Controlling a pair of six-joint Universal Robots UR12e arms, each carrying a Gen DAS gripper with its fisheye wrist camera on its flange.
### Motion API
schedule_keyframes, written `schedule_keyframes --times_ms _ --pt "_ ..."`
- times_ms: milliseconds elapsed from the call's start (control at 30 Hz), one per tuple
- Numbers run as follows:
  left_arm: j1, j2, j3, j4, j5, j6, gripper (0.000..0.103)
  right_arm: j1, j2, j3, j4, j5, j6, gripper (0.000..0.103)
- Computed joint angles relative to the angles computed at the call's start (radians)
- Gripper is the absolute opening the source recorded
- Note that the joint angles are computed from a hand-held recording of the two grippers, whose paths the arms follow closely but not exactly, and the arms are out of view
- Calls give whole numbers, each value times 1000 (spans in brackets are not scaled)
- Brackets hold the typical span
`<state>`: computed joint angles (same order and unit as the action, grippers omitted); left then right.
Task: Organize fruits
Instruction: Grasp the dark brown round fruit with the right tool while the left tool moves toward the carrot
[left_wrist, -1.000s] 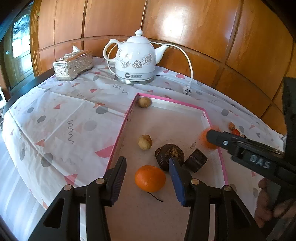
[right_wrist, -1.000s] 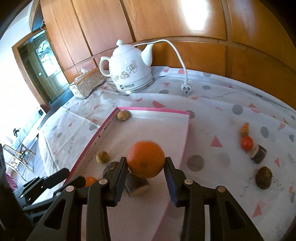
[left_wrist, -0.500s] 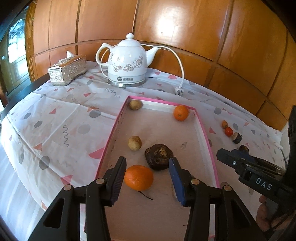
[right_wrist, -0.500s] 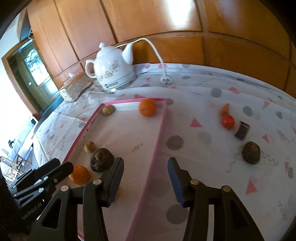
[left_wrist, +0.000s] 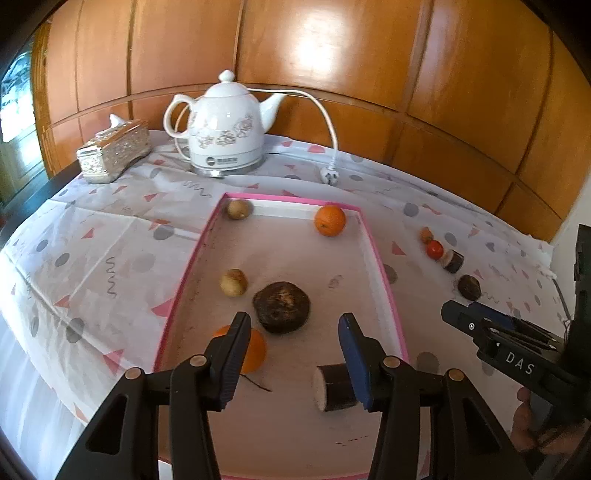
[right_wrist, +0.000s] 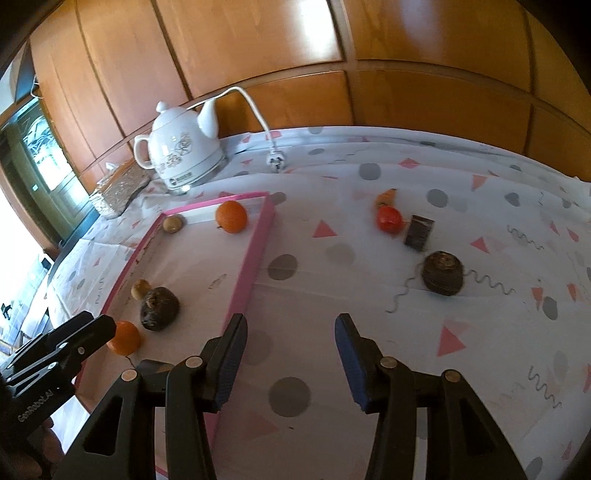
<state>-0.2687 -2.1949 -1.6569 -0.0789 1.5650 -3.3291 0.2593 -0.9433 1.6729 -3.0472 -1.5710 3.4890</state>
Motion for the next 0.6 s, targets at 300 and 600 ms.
schedule_keyframes --times_ms 300,600 --pt "-21 -17 29 -19 -34 62 50 -21 -18 49 -21 -50 55 50" --pt "-42 -37 72 -47 -60 97 50 -53 -33 93 -31 -89 116 50"
